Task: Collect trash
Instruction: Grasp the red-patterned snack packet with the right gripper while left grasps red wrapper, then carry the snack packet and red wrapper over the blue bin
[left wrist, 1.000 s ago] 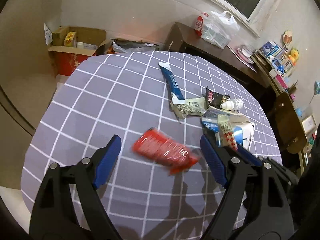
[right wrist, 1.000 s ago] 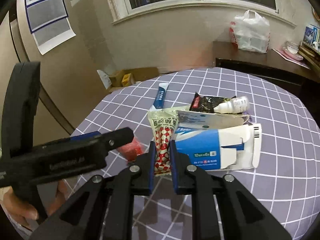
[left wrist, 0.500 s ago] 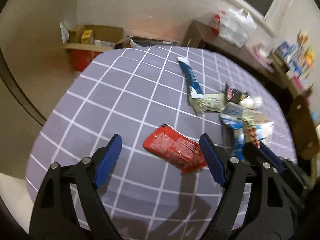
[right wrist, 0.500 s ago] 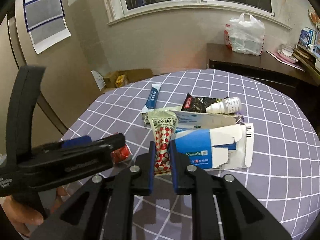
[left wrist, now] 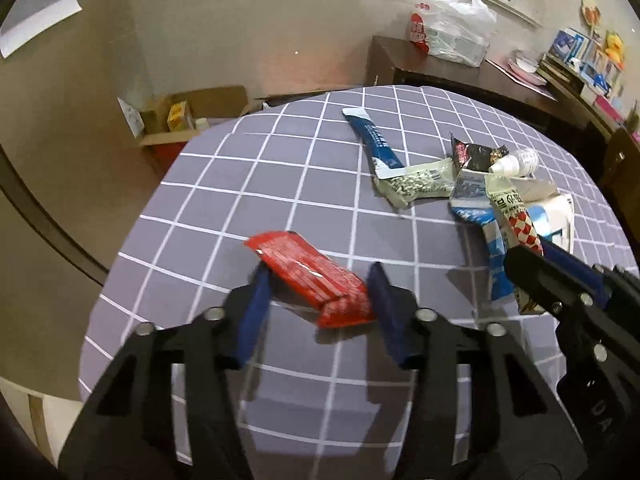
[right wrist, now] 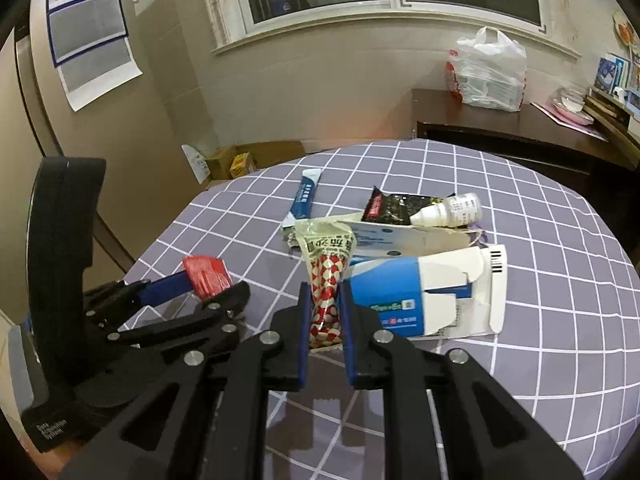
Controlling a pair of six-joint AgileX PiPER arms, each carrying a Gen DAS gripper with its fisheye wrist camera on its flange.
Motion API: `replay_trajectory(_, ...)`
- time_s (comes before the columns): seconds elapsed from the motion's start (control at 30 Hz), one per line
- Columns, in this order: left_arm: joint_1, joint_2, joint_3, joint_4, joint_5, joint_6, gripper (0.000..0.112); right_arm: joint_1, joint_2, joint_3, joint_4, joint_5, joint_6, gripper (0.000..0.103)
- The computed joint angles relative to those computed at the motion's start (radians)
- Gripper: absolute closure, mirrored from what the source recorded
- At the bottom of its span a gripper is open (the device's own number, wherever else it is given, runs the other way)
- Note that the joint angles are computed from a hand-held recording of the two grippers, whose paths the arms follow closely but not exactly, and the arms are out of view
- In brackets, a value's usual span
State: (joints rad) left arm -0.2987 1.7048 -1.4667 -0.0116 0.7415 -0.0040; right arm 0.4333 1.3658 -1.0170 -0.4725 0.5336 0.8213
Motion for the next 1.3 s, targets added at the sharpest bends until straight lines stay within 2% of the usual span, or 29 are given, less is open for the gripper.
replay_trajectory(0.1,0.044,-0.009,0.009,-0.079,-0.001,0.093,0.087,0.015,0.010,-0.004,-0.009,0.002,0.003,0.089)
replay_trajectory(0.2,0.130,-0.032,0.039,-0.273,0.014,0.260,0.088,0.035,0.019,-0.012,-0.017,0.009,0.006,0.089)
replay_trajectory(0.4,0.269,-0.131,0.128,-0.528,0.038,0.496,0.088,0.131,0.038,-0.042,-0.080,0.060,0.070,0.089)
replay_trajectory(0.53,0.385,-0.182,0.147,-0.626,0.114,0.593,0.088,0.222,0.057,-0.078,-0.113,0.098,0.143,0.089)
replay_trajectory(0.73,0.641,-0.245,0.177,-0.753,0.251,0.774,0.088,0.379,0.143,-0.210,-0.138,0.160,0.205,0.089)
replay_trajectory(0.83,0.789,-0.238,0.173,-0.798,0.327,0.855,0.088,0.460,0.221,-0.311,-0.139,0.182,0.220,0.089)
replay_trajectory(0.97,0.995,-0.169,0.125,-0.817,0.410,0.952,0.088,0.544,0.362,-0.475,-0.106,0.190,0.199,0.089)
replay_trajectory(1.17,1.176,-0.011,0.000,-0.777,0.429,0.976,0.088,0.627,0.652,-0.834,0.004,0.233,0.085,0.089)
replay_trajectory(1.3,1.228,0.079,-0.075,-0.748,0.413,0.940,0.088,0.670,0.906,-1.190,-0.006,0.348,0.036,0.086)
